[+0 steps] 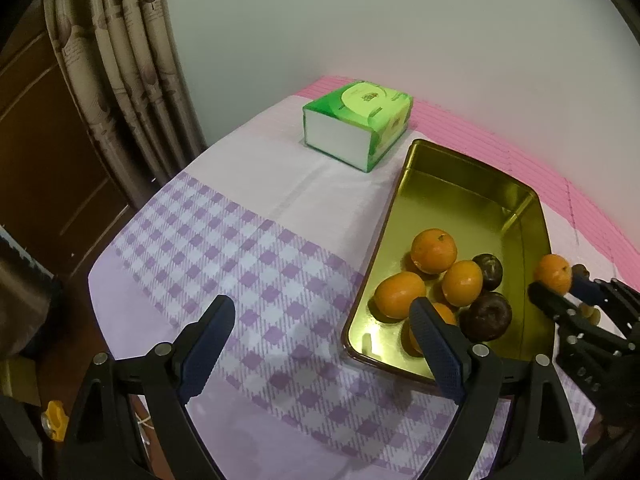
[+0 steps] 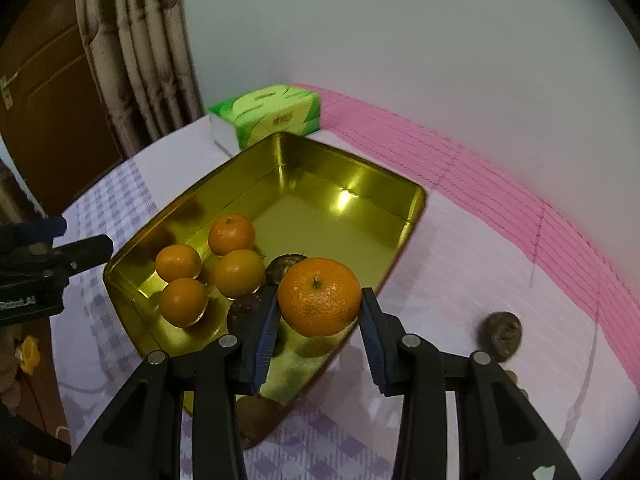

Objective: Organize fruits
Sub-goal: 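Lower the small orange into the tin tray and open the right gripper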

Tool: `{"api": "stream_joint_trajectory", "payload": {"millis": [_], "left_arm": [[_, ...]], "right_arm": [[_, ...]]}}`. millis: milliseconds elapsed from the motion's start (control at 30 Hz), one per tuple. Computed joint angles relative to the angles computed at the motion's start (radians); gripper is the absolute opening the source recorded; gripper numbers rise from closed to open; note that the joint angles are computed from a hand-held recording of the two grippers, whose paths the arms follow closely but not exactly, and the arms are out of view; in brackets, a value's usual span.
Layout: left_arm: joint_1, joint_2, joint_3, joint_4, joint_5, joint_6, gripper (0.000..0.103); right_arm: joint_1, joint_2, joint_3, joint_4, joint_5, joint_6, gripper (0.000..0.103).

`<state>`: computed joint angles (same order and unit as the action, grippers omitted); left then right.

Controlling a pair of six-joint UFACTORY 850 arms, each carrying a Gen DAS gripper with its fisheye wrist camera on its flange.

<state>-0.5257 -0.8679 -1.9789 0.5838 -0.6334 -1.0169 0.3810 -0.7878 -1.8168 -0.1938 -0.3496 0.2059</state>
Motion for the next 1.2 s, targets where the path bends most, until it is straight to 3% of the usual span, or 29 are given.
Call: {"api": "stream_joint_trajectory", "payload": {"millis": [167,367,1200], "left_arm": [[0.003,-0.009,-0.012,-0.024,-0.006,0.019,0.089],[0.004,-0.012,-0.015,-0.03,-0.009,0.027,0.089],[0.002,-0.032,-0.041,-0.054,0.008,0.098,0.089]], "right_arm": [[0.014,-0.049,-0.063,-0.063,-0.045,0.034,0.037],[0.012,-0.083,-0.109,-0.015,-0.07,0.01,0.037],[0.009,-0.053,-0.068,0.085,-0.027,-0.06,0.04]]}}
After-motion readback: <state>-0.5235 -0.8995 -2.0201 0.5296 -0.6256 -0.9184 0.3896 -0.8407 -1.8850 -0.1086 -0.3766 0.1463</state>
